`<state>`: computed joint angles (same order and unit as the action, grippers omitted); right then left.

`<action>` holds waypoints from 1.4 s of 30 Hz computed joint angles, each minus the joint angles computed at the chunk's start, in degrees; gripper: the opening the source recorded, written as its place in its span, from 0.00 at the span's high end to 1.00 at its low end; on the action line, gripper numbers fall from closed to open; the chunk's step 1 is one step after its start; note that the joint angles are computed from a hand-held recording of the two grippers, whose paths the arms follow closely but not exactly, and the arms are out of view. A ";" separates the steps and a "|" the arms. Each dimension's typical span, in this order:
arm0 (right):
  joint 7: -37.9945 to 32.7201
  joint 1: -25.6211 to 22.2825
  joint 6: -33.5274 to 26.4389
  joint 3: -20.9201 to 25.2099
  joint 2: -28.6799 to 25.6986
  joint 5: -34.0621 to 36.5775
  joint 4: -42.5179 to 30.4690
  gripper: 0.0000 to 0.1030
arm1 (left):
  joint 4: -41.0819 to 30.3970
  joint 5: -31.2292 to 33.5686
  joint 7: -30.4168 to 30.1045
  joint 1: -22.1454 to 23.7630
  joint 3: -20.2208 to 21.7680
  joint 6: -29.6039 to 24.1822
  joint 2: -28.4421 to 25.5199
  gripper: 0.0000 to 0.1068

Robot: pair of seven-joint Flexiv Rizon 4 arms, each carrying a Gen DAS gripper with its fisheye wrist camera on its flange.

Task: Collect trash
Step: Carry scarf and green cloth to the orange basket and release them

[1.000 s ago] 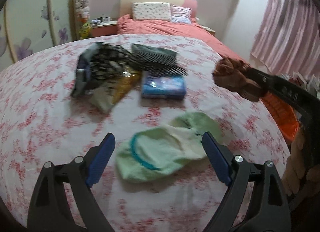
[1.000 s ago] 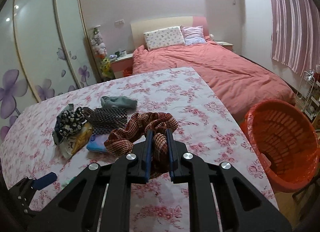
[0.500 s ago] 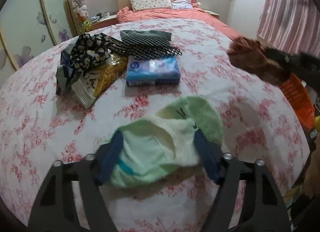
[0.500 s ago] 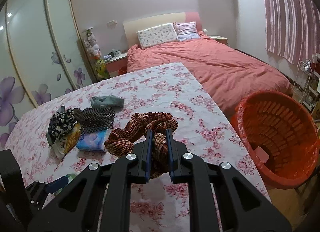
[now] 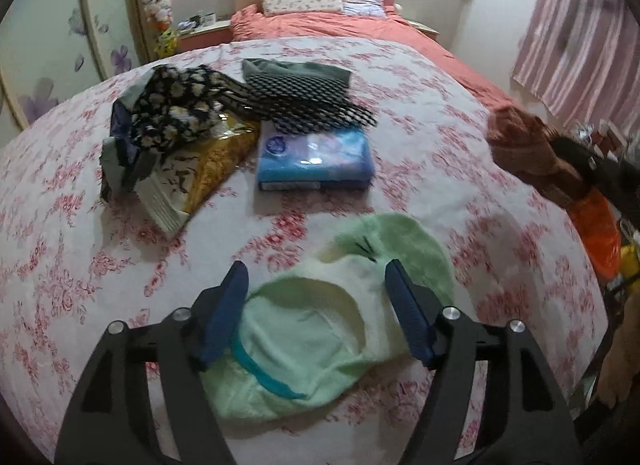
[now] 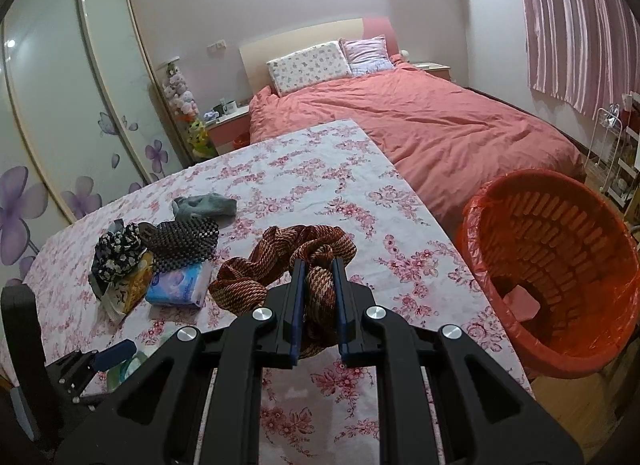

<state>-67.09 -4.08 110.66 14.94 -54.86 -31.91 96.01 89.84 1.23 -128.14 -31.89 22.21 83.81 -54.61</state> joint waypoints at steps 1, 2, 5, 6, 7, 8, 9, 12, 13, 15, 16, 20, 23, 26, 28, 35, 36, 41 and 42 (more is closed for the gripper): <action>-0.01 -0.06 -0.16 0.09 -0.08 -0.07 -0.05 0.87 | -0.41 0.39 0.23 -0.66 0.51 -0.53 -0.22 0.36; -0.03 -0.34 -0.36 0.36 -0.16 -0.27 -0.11 0.87 | -0.78 0.75 0.14 -1.30 1.16 -0.96 -0.43 0.38; -0.01 -0.87 -1.14 1.02 -0.34 -0.51 -0.30 0.87 | -1.71 1.94 0.16 -2.11 1.65 -0.59 -0.98 0.55; 0.00 -1.09 -1.49 1.32 -0.44 -0.58 -0.41 0.87 | -1.96 2.23 0.60 -1.96 1.19 -0.30 -1.02 0.64; -0.03 -1.30 -1.81 1.62 -0.51 -0.63 -0.50 0.87 | -2.38 2.29 1.05 -1.65 0.70 -0.22 -1.14 0.75; -0.06 -1.74 -2.27 2.18 -0.64 -0.81 -0.62 0.87 | -2.62 2.37 1.82 -1.07 -0.22 0.06 -1.12 0.81; -0.19 -1.96 -2.44 2.49 -0.66 -0.80 -0.61 0.87 | -2.64 2.32 2.54 -0.39 -1.14 0.44 -1.03 0.91; -0.71 -1.92 -2.04 2.46 -0.50 -0.24 -0.46 0.87 | -1.71 0.92 4.34 2.24 -4.46 2.13 -0.27 0.93; -0.86 -1.88 -1.57 2.35 -0.34 -0.02 -0.33 0.87 | -1.31 0.30 4.51 2.65 -4.83 2.92 -0.04 0.93; -0.89 -1.95 -0.88 2.25 0.08 0.17 -0.05 0.87 | -0.50 -0.86 4.24 1.97 -3.59 4.30 0.62 0.93; -0.83 -1.96 -0.46 2.15 0.25 0.24 0.03 0.87 | -0.15 -1.41 4.01 1.27 -2.53 4.80 0.97 0.93; 0.06 -2.09 1.88 1.64 1.15 0.29 0.74 0.87 | 0.36 -3.53 2.36 -2.67 3.11 6.20 1.82 0.93; 0.87 -1.86 4.02 0.63 2.00 0.08 1.79 0.87 | 0.91 -5.03 0.33 -6.32 8.22 7.15 2.17 0.93; 1.98 -1.66 6.45 -0.52 2.99 -0.34 2.99 0.87 | 1.31 -6.60 -1.53 -9.89 13.01 7.78 2.22 0.93; 2.76 -1.41 8.25 -1.53 3.65 -0.53 3.80 0.87 | 1.61 -7.54 -2.72 -12.68 16.43 7.80 2.03 0.93; 3.95 1.15 15.78 -6.99 5.98 2.14 6.90 0.87 | 1.45 -8.69 -4.50 -18.29 22.72 7.49 1.42 0.93; 3.87 1.58 16.70 -7.79 6.12 2.83 7.13 0.87 | 1.17 -8.79 -4.49 -18.60 22.95 7.44 1.29 0.93; 3.26 3.60 20.13 -11.14 6.45 7.68 7.74 0.87 | -1.66 -8.92 -4.23 -19.06 22.73 6.71 0.42 0.93; 3.47 3.48 20.39 -11.43 6.36 8.10 7.59 0.86 | -2.65 -8.82 -4.14 -18.92 22.48 6.36 0.18 0.93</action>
